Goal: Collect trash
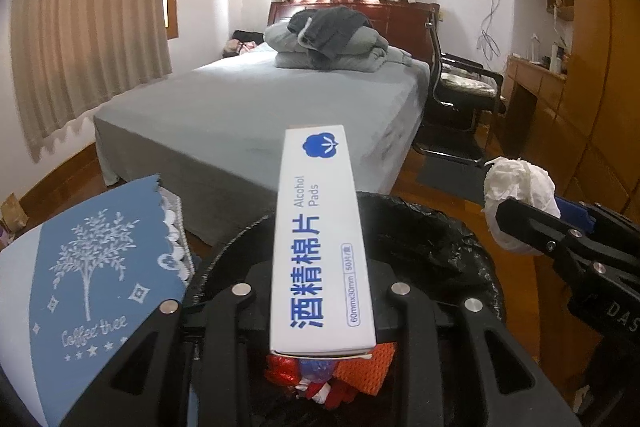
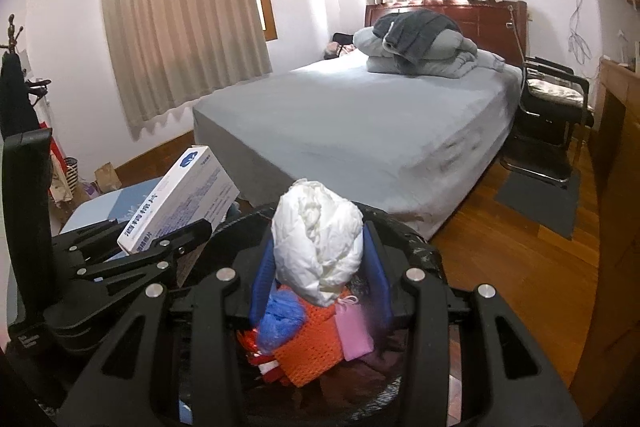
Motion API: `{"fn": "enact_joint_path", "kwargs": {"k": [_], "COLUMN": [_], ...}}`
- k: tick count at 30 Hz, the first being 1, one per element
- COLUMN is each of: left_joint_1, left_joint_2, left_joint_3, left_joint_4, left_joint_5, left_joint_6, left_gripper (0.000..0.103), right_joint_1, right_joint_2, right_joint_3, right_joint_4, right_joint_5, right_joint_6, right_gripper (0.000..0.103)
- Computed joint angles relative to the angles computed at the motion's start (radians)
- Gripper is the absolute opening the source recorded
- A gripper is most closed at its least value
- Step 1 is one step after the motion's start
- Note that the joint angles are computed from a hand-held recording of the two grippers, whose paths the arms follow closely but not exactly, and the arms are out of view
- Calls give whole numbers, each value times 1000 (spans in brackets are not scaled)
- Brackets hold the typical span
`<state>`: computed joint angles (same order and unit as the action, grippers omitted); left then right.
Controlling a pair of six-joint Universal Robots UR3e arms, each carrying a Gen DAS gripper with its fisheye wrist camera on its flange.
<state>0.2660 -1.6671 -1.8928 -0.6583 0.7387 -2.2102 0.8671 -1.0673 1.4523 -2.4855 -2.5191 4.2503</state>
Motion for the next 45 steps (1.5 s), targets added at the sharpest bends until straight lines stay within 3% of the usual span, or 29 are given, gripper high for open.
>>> {"fn": "enact_joint_path", "kwargs": {"k": [10,13,17,22,24,29,37,45], "left_joint_1": [-87,-106,-107,-86,-68,-3,122,256], "left_joint_2": [-123,-161,-189,-200,-198,-170,-61,90], "left_joint_3": [54,91,112,136,142,150,105,64], "left_joint_4": [85,58,51,37,49,60,9,-179], "left_joint_5": [56,63,50,44,48,48,6,-57], "left_joint_6": [-58,-51,-42,-40,-51,-69,-30,86], "left_gripper": [31,31,61,71,77,89,97,97], "right_joint_1": [-74,-98,-129,-136,-127,-110,-50,30], "right_joint_2": [3,12,25,24,23,3,6,72], "right_joint_3": [102,125,137,141,126,98,-52,-300], "right_joint_4": [-145,-194,-206,-197,-169,-111,28,245], "right_joint_5": [71,100,130,125,109,91,62,23], "right_joint_6": [-75,-103,-111,-91,-76,-54,-18,-5], "right_gripper": [41,44,60,80,90,95,97,98]}}
